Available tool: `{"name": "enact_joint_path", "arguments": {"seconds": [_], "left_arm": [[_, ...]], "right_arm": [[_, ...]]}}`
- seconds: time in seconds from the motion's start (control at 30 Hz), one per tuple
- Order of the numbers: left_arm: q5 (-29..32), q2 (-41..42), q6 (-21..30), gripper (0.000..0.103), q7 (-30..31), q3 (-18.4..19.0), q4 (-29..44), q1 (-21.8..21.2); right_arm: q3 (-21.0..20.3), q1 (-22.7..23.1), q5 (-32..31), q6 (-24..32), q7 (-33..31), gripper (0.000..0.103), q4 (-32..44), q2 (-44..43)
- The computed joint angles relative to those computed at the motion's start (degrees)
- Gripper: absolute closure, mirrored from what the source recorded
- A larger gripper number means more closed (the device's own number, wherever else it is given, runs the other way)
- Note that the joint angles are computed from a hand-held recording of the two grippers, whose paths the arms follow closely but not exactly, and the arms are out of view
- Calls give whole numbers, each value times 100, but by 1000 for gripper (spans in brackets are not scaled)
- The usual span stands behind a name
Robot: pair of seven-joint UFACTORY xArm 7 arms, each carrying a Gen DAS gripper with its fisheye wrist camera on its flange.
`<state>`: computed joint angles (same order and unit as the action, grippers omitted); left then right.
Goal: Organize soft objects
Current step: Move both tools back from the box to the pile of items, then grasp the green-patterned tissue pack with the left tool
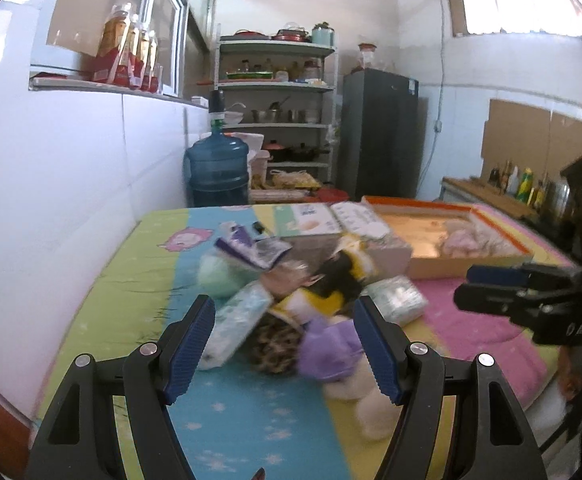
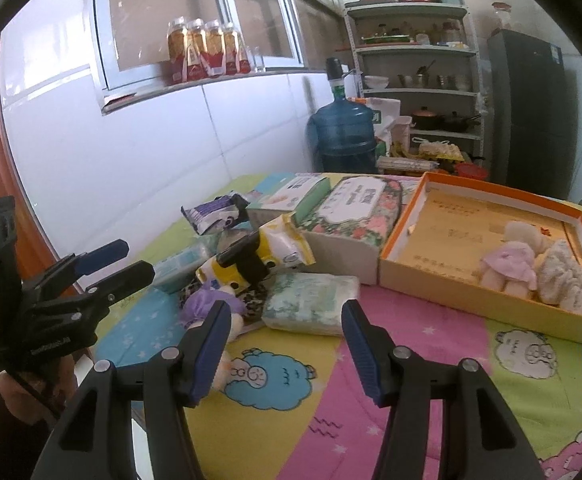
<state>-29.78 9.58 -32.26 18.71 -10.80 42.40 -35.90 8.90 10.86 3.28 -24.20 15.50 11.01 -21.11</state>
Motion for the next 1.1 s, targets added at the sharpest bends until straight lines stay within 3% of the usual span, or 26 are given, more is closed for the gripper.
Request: {"name": "enact_joint_path", "arguments": {"seconds": [0.17, 0.57, 0.77, 0.87, 0.93, 1.0, 1.03, 1.1], "left_arm": [[355, 115, 121, 30, 191, 131, -13, 168], [1271, 466, 425, 30, -57, 308, 195, 549], [1251, 708, 786, 30, 196, 601, 513, 358], [1753, 749, 1003, 30, -72, 396, 618, 695], [1872, 778, 1132, 30, -103, 473, 710, 657], [1864, 832, 1250, 44, -76, 607, 823, 537], [2005, 857, 1306, 48, -172, 521, 867, 662], [2461, 899, 1374, 67, -510, 147, 919, 1147]], "right_arm": [[100, 28, 33, -25, -29, 46, 245, 375], [334, 82, 422, 75, -281, 46, 651, 888], [155, 220, 365, 65, -219, 46, 807, 1122], [128, 239, 369, 100, -237, 46, 889, 1228], [82, 263, 336, 105, -216, 46, 922, 1280], [28, 289, 275, 105, -168, 46, 963, 1338], [23, 293, 271, 100, -162, 46, 971, 1354], [3, 299, 254, 94, -144, 46, 991, 1394]]}}
